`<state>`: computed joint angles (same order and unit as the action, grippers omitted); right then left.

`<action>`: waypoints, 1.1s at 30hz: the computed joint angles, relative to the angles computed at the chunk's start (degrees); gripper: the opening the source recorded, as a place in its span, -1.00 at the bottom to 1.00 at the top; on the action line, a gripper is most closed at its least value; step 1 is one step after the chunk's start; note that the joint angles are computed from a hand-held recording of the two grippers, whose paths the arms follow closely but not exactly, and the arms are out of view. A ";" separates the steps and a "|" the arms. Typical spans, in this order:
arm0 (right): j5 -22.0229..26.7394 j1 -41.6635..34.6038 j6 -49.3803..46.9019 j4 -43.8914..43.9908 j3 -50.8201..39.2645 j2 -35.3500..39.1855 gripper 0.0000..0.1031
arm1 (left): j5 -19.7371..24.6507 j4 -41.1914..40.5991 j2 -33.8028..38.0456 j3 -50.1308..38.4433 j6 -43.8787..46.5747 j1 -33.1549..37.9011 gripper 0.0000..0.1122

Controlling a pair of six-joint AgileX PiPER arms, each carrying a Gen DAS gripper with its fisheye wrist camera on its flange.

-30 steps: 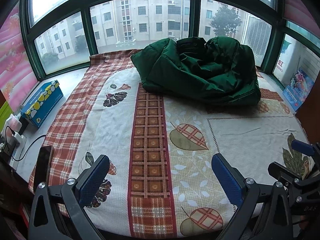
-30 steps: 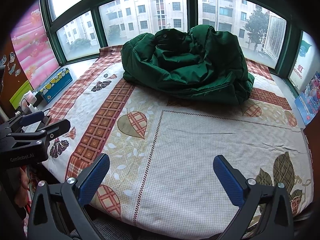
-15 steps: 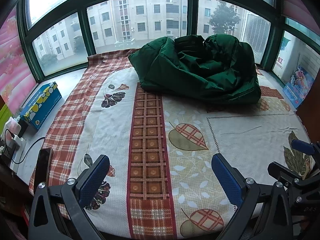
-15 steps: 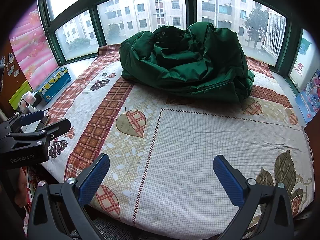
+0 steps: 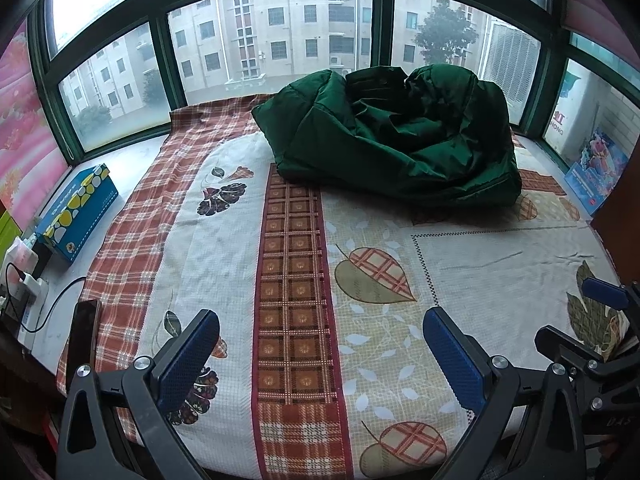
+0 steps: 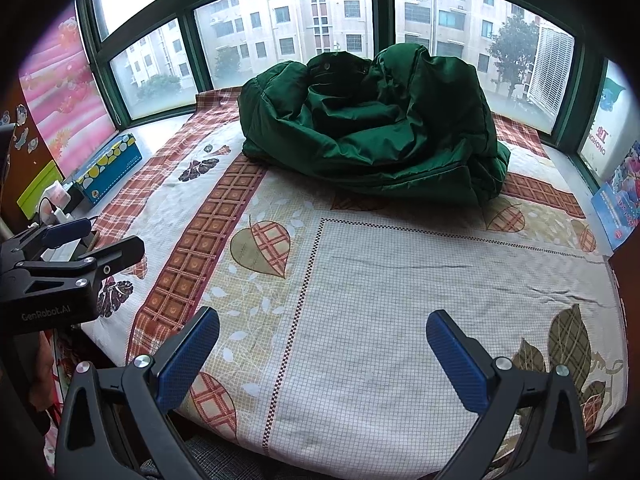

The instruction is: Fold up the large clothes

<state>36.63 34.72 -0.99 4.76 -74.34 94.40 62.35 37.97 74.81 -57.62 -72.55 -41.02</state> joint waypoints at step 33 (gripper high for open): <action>30.49 -11.12 -18.73 5.19 -55.94 26.62 1.00 | -3.83 -22.21 14.01 -29.43 52.81 34.04 0.84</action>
